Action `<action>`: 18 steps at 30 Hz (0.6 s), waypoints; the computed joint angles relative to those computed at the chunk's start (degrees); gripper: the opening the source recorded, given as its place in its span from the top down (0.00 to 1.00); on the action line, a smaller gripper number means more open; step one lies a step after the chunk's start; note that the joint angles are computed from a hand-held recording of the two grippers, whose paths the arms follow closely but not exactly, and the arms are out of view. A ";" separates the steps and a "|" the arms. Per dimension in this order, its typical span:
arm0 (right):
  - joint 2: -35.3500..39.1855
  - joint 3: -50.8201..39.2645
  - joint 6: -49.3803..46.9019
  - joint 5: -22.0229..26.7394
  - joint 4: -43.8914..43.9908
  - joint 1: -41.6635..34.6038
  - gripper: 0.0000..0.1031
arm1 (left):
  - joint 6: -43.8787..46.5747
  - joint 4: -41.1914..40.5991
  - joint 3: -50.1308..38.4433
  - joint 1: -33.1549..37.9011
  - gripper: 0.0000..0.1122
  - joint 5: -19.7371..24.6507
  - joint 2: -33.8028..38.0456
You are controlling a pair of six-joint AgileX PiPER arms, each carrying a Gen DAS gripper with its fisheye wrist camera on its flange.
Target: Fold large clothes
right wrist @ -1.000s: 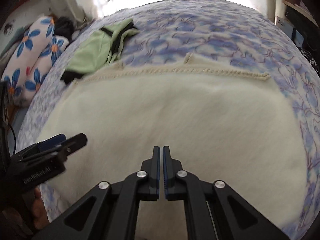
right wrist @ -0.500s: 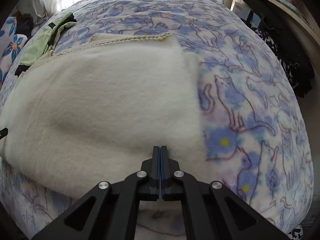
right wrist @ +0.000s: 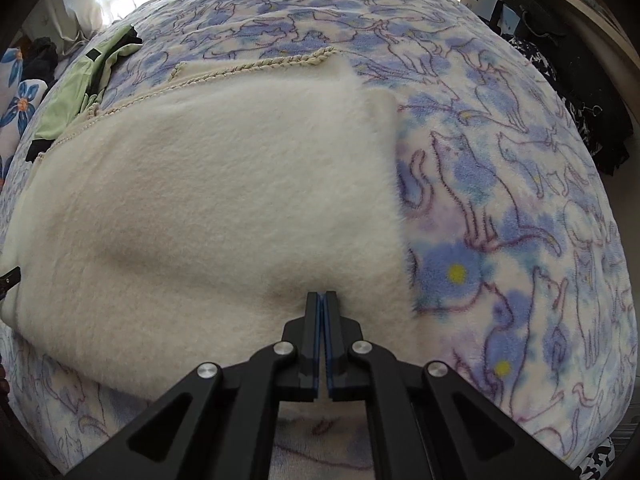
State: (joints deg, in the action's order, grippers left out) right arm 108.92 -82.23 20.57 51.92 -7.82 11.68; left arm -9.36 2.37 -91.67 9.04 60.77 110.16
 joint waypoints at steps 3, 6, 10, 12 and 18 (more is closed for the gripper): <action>-0.21 0.40 -0.34 -0.43 0.09 0.11 0.99 | -1.56 0.52 0.31 -0.20 0.13 -0.17 -0.09; -0.85 1.74 -0.96 -1.86 0.52 -0.06 0.98 | -3.30 0.66 1.08 -0.15 0.10 -0.54 -0.30; -2.25 4.29 -3.35 -4.95 3.21 -1.37 0.98 | -4.65 -1.50 1.39 1.06 0.09 -0.19 0.02; -3.17 5.91 -4.64 -6.86 5.70 -2.51 0.98 | -5.08 -1.05 1.61 0.79 0.09 -0.19 0.05; -4.83 9.09 -4.21 -10.65 10.56 -4.51 0.98 | -4.78 -0.64 0.27 0.54 0.09 1.39 1.04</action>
